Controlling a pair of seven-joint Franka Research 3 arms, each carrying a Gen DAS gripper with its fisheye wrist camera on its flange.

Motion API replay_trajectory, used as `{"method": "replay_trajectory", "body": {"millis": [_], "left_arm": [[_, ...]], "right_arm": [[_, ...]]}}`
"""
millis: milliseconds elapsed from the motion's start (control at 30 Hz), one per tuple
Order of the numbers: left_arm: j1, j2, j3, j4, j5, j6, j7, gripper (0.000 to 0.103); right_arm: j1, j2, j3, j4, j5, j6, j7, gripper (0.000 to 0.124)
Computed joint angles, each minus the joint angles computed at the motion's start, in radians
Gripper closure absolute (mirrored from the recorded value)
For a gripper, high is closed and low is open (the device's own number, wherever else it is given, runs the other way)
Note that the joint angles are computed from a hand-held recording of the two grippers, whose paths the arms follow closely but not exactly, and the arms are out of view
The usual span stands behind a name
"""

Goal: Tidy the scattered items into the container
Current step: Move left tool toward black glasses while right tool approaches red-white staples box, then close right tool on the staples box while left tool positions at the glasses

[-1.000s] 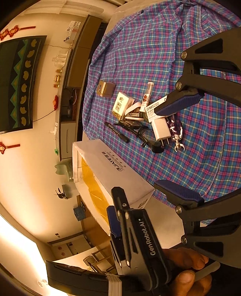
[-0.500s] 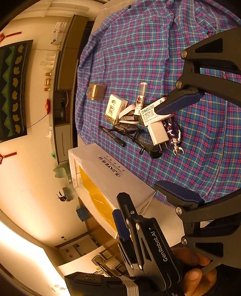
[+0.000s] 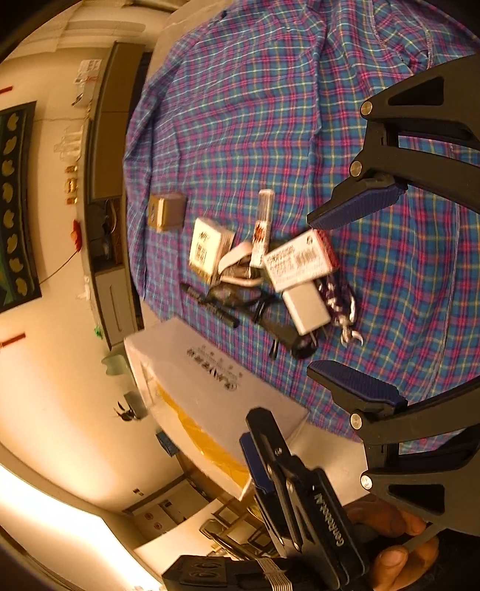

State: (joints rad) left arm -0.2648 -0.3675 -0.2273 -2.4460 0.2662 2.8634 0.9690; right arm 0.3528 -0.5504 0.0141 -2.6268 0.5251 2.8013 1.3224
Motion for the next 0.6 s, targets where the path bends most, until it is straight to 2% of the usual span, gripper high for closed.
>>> {"method": "replay_trajectory", "body": {"millis": [67,133,233,467,600], "left_arm": [[0.001,0.019,0.000,0.011,-0.006,-0.012,-0.009,0.053],[-0.048,0.046,0.045,0.016,-0.077,0.003,0.043,0.053],[-0.071,0.085,0.058,0.038,-0.136,-0.004,0.083,0.053],[-0.048,0.144,0.015,0.080,-0.138,-0.014,0.077,0.053],[-0.035,0.166,0.006,0.095,-0.113,-0.031,0.068,0.053]], "right_arm": [[-0.007,0.008,-0.003,-0.002,-0.003,-0.002,0.003,0.050],[-0.015,0.018,-0.007,-0.004,-0.006,-0.005,0.004,0.050],[-0.019,0.036,-0.015,0.001,-0.006,-0.004,-0.009,0.050],[-0.014,0.118,-0.017,0.045,-0.006,0.006,-0.061,0.050],[-0.017,0.182,0.007,0.075,-0.064,0.019,-0.135,0.052]]}}
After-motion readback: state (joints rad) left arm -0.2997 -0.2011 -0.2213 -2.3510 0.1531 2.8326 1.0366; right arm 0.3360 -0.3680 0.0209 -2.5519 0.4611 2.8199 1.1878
